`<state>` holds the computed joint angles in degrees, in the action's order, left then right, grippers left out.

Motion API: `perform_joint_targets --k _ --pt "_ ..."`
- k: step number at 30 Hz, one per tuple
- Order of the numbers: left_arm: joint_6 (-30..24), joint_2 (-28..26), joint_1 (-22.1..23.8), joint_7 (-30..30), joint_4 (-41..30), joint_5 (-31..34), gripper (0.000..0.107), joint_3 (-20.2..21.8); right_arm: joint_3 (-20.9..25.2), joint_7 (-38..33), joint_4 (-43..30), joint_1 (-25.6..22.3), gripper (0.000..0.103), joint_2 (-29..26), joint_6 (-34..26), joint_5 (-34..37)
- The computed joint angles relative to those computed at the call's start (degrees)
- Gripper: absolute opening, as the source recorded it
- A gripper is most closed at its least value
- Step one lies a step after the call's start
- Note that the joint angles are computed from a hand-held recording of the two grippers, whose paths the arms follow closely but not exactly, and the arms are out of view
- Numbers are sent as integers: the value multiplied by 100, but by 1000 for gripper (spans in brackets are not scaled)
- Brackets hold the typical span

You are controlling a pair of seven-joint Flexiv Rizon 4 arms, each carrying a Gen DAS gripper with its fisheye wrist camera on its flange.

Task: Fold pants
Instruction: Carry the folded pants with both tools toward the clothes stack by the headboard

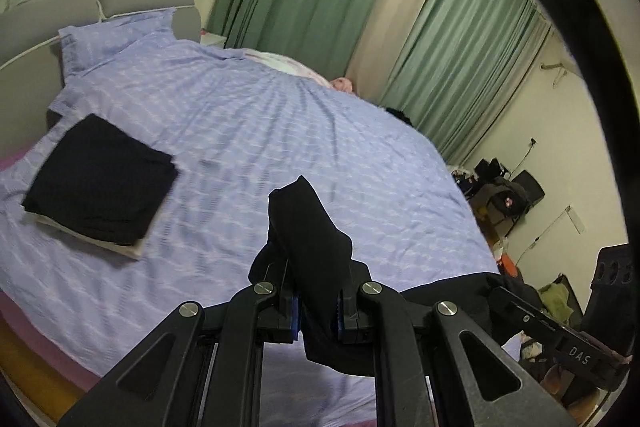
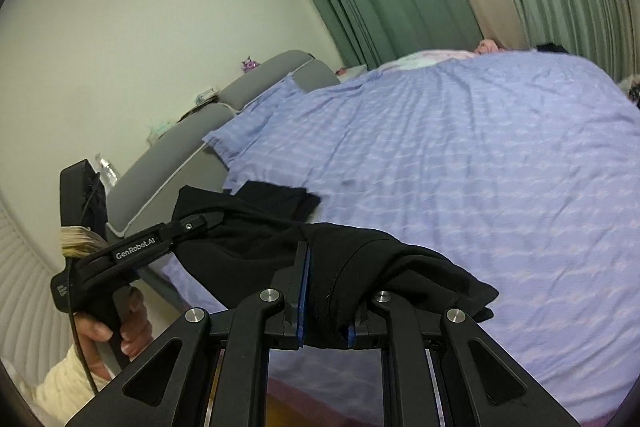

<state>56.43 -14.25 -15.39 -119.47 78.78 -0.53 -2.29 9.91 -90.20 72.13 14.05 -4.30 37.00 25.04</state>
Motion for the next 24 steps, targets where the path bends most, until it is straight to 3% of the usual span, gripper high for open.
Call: perform_joint_targets --k 3,9,14,19,24 --pt "87 554 420 914 759 -603 13 24 243 932 181 426 14 5 299 -462" --pt "265 1269 916 1601 1680 -1381 13 273 484 1571 -142 1035 14 -333 313 -799" --pt "693 1483 1152 1748 2058 -1892 13 371 584 1267 -743 1315 14 -748 165 -944" --pt "716 1481 1385 1409 1942 -1537 13 419 677 917 -1225 1489 14 -1117 288 -883" --pt "977 1289 1544 2042 1941 -2334 13 450 635 891 -1702 1767 14 -1488 310 -1167"
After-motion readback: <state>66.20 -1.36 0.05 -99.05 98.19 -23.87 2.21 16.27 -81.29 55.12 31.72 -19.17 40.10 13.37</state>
